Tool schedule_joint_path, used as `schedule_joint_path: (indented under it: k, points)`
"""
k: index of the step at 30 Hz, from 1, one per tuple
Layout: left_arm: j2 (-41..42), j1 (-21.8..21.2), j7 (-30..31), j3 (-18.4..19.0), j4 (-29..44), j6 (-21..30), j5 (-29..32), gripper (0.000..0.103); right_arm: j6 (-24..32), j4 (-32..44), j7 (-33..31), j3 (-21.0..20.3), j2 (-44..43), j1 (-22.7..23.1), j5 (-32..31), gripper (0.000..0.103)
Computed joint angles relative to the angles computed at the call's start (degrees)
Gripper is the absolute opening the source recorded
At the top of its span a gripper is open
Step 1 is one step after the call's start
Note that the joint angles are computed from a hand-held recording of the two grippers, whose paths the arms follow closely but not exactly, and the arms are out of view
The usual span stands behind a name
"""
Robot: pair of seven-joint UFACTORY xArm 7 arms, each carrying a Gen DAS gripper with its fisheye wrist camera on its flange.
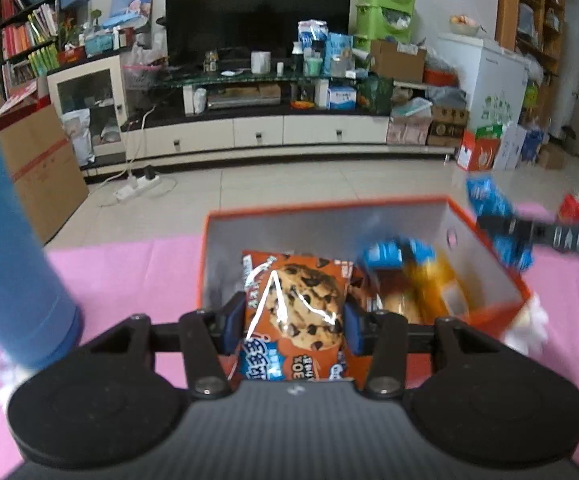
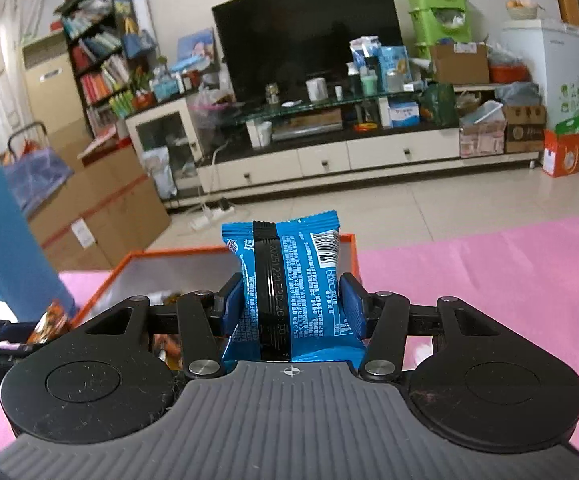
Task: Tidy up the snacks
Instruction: 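Carry both packets over the orange box and lower them inside, then open both tools to release the packets into the box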
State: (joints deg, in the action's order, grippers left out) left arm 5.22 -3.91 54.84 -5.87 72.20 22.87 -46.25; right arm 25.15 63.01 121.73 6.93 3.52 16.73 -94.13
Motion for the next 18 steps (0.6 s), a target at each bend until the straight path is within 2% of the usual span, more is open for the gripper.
schedule_joint_path:
  k: [4,7,10,13,14,16,18]
  points:
    - [7.3,-1.2,-5.9,-1.4,8.3,-0.4,3.5,0.048,-3.7,5.4,2.5,-1.5,5.8,-1.1,-1.5,0.034]
    - [12.3,-1.7,-11.4,-2.9,13.1,-0.3,7.4,0.048,-4.8,8.7,-0.9,-2.4,9.9,-0.8,0.6,0.034]
    - [15.9,-2.2,-15.8,-3.7,15.5,-0.5,11.9,0.048,-6.6,10.7,-0.4,-3.8,13.0,-0.2,1.0,0.034]
    - [18.4,-2.2,-19.5,-4.0,16.7,0.2,16.5,0.051,-3.4,12.3,-8.3,-4.3,14.9,1.9,5.1,0.034]
    - [18.7,-1.4,-18.9,-4.9,16.4,-0.3,16.7,0.052,-2.2,12.8,-11.4,-4.5,15.4,2.7,6.8,0.034]
    - [17.8,1.2,-15.5,-7.7,14.9,-1.0,14.9,0.066,-1.1,13.9,-17.2,-5.0,16.2,4.0,10.1,0.036]
    - [14.6,4.6,-9.4,-10.9,11.5,-3.5,9.5,0.073,-2.1,13.5,-15.2,-6.2,15.5,5.0,9.7,0.039]
